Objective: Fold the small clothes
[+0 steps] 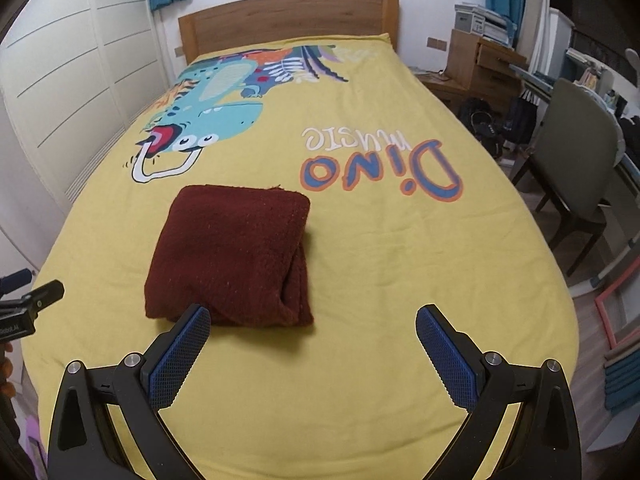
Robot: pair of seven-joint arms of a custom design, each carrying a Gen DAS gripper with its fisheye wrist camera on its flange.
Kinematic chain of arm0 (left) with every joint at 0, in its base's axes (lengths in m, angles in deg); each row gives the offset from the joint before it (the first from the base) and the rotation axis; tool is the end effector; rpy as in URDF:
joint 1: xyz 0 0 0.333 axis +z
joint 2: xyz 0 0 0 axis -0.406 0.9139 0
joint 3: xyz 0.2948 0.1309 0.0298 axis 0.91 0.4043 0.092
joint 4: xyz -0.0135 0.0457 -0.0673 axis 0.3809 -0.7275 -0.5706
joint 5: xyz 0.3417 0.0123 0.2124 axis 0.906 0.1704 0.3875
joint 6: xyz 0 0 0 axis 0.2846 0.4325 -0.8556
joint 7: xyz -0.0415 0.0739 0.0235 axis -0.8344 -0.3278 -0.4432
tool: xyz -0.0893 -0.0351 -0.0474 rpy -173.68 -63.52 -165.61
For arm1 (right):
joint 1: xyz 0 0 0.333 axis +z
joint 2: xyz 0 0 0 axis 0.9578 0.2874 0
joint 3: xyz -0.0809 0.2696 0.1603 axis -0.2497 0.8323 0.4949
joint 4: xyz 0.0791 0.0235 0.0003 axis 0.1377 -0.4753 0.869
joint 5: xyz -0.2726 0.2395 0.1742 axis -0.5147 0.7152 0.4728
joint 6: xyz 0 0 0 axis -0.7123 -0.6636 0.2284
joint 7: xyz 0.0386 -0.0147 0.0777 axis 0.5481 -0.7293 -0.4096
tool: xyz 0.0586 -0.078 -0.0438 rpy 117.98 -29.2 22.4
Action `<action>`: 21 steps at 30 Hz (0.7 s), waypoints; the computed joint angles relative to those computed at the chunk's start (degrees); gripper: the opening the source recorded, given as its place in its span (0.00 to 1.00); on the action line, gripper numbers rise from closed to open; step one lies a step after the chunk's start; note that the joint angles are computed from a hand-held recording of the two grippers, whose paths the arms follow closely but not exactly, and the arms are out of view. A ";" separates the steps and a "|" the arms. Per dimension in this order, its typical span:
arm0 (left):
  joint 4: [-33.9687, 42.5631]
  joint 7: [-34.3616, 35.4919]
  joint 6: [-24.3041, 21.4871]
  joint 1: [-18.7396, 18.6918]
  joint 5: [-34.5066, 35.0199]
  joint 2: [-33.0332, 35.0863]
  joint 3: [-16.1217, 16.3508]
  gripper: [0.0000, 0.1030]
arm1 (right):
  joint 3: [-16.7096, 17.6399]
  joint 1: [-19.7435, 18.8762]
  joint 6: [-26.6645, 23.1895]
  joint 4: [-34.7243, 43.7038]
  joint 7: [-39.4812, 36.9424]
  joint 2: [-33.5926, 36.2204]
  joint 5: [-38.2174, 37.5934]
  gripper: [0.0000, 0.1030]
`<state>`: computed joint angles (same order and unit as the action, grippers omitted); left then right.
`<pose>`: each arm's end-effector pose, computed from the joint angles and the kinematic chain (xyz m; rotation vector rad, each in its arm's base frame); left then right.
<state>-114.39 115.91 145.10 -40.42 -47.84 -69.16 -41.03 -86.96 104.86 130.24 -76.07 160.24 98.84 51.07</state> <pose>0.6454 -0.2525 0.5235 -1.9954 1.7434 -0.5072 0.6724 0.4375 0.5301 -1.9824 1.5833 -0.4662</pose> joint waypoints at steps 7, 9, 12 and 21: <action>-2.75 -0.75 -0.73 -0.45 0.56 -1.87 -0.73 0.99 | 0.00 0.42 3.17 -11.94 3.34 -7.80 -2.85 1.00; -2.82 -1.12 -0.86 -0.59 1.18 -1.98 -0.81 0.99 | 0.21 0.28 3.36 -13.45 3.95 -8.80 -3.42 1.00; -2.73 -1.03 -0.91 -0.60 1.41 -1.97 -0.99 0.99 | 0.42 0.16 3.80 -15.19 4.85 -10.00 -4.39 1.00; -2.57 -0.41 -0.98 -0.79 1.42 -1.73 -1.25 0.99 | 0.85 -0.13 3.33 -15.57 5.62 -10.42 -5.58 1.00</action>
<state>-116.96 115.50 144.11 -41.21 -46.43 -70.89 -42.29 -86.11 104.73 133.57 -91.64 165.85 88.42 45.48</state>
